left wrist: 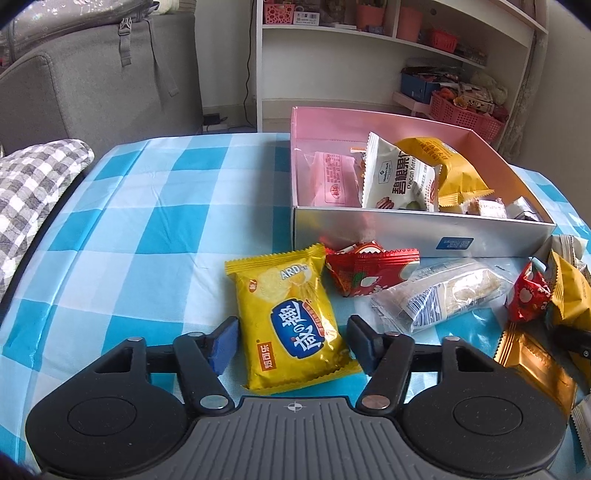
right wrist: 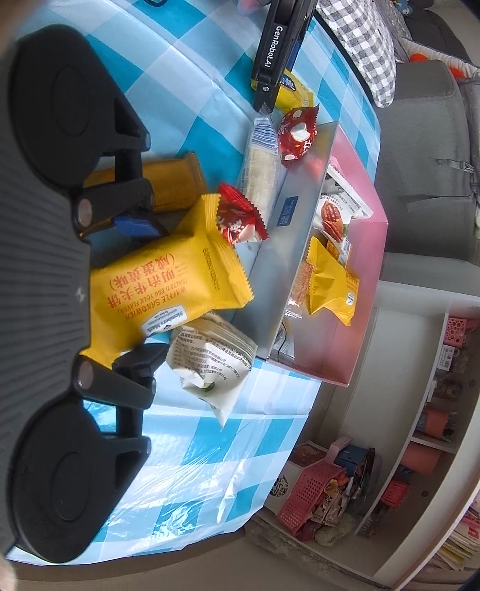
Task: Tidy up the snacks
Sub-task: 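Withdraw both tools toward the yellow cracker and yellow sandwich-cake packets, then grasp the yellow cracker packet with the left tool while the right tool grasps the yellow sandwich-cake packet, then carry both yellow packets over the box with both tools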
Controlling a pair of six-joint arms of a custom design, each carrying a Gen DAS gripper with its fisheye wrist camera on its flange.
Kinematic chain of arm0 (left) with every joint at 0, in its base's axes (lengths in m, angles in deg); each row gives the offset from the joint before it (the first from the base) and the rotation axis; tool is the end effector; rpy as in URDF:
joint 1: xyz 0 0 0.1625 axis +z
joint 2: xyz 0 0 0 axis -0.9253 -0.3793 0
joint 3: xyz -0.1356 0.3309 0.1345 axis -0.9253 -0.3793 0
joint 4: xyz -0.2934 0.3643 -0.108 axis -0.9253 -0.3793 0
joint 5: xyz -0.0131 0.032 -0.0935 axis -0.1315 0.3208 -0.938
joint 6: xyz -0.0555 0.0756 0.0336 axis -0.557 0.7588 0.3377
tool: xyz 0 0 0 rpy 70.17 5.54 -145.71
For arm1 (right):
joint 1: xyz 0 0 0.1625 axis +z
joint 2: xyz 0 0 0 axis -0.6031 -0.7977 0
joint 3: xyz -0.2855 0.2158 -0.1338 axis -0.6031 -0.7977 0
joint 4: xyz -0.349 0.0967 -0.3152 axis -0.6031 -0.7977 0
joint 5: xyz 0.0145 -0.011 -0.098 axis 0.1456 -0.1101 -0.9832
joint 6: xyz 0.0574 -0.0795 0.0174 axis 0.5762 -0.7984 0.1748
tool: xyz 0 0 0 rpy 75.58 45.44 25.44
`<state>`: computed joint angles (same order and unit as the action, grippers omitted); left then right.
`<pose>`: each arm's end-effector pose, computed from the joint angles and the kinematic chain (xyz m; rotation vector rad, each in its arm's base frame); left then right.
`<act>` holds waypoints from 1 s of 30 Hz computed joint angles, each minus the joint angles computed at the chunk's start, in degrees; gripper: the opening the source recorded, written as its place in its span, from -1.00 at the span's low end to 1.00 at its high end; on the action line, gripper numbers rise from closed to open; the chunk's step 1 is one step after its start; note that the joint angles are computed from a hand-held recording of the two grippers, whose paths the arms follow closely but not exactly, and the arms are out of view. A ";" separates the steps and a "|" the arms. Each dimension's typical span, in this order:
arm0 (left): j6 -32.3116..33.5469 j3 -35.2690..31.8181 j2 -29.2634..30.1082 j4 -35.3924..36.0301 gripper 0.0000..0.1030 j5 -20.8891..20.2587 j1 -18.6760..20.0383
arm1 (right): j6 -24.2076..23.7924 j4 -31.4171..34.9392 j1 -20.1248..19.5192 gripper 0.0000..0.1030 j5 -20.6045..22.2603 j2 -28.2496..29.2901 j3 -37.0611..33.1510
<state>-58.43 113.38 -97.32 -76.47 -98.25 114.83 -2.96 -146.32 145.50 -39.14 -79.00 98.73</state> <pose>-0.0484 -0.3843 0.2202 -0.1864 2.0738 -0.9990 0.2613 -0.4824 0.0390 1.4142 -2.1958 0.4273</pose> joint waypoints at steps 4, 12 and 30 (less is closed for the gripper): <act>0.72 0.59 -2.21 -1.29 -0.07 -0.72 0.26 | 2.03 1.64 0.20 -0.26 1.25 -0.98 -0.18; -1.13 0.50 -4.75 1.25 -0.10 -1.90 -0.17 | 5.83 4.26 0.74 -0.29 3.69 -2.29 -0.62; -6.78 -0.23 -10.94 10.46 -0.10 -2.60 -3.99 | 9.84 3.74 2.01 -0.30 5.27 -2.46 -0.99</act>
<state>-65.21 113.15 -108.26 -66.01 -100.85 110.85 6.88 -142.58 147.51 -33.87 -81.47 97.74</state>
